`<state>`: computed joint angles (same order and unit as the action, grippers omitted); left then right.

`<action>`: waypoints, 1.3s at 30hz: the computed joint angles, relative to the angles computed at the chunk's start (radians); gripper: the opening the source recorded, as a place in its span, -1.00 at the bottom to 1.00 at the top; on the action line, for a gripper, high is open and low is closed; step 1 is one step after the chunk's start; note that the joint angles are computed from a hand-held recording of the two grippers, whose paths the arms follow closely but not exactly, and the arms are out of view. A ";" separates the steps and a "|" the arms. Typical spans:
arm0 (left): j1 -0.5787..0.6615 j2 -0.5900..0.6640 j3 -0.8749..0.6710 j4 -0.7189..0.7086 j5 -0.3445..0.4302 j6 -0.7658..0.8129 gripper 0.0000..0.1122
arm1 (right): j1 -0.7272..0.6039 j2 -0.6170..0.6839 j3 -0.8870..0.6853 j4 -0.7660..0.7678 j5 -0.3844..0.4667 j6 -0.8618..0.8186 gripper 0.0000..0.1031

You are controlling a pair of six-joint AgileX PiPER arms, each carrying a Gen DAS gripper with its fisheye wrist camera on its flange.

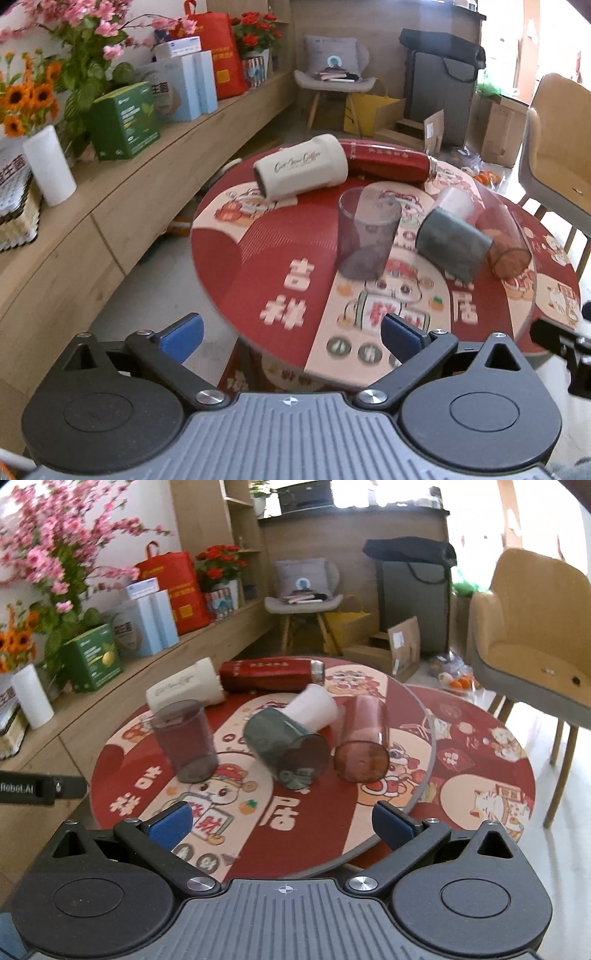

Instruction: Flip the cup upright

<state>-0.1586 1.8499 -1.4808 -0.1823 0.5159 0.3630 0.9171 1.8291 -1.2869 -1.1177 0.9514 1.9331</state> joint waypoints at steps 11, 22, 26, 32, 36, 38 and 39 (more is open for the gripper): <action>0.066 -0.143 0.190 -0.168 -0.026 0.198 0.83 | 0.111 0.039 -0.136 0.106 0.180 -0.086 0.99; 0.065 -0.224 0.307 -0.172 -0.069 0.253 0.83 | 0.161 0.037 -0.113 0.109 0.218 -0.014 0.99; 0.071 -0.228 0.312 -0.174 -0.070 0.253 0.83 | 0.163 0.037 -0.102 0.113 0.211 -0.003 0.99; 0.076 -0.225 0.313 -0.181 -0.076 0.252 0.83 | 0.162 0.043 -0.100 0.110 0.207 0.000 0.99; 0.075 -0.220 0.310 -0.177 -0.077 0.244 0.83 | 0.161 0.042 -0.099 0.113 0.204 0.002 0.99; 0.074 -0.217 0.308 -0.172 -0.077 0.237 0.83 | 0.160 0.045 -0.097 0.114 0.199 0.004 0.99; 0.078 -0.218 0.309 -0.180 -0.075 0.246 0.83 | 0.159 0.046 -0.097 0.115 0.197 0.004 0.99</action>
<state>-0.0805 1.6316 -1.1716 -0.3619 0.4410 0.6094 1.0762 1.8754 -1.3836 -1.0030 1.1484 1.9373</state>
